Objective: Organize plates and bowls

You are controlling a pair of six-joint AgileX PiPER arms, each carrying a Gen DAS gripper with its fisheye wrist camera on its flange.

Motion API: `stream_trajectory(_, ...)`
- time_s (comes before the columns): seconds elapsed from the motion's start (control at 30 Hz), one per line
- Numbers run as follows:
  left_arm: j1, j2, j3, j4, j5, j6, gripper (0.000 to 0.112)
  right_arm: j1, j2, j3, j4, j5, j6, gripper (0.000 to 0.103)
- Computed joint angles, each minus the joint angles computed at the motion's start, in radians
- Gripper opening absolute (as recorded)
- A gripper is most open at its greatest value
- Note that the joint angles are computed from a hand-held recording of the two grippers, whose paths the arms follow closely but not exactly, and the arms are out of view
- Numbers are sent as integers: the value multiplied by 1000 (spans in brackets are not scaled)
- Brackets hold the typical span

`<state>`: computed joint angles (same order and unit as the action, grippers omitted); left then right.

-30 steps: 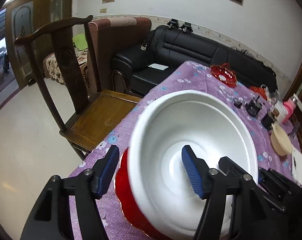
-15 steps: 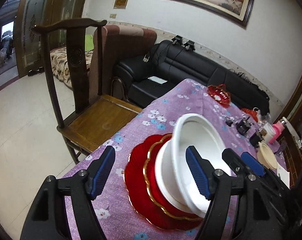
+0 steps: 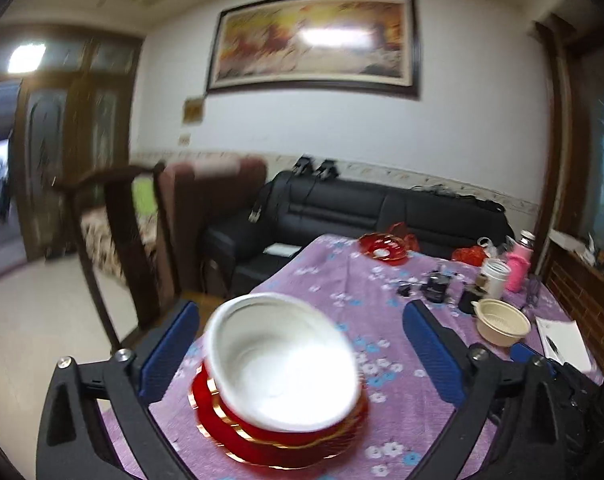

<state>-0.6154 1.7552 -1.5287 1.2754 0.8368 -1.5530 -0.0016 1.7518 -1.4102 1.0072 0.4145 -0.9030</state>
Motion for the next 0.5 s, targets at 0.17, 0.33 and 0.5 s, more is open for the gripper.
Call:
stream_trajectory(0.17, -80, 59, -92, -22, 3, 84, 103, -119, -26, 53, 85, 52, -61, 76)
stream_trajectory(0.33, -123, 114, -164, -70, 17, 166, 103, -191, -47, 96, 152, 78, -123, 77)
stream_trajectory(0.5, -141, 141, -199, -114, 37, 227, 103, -218, -49, 116, 156, 98, -121, 79)
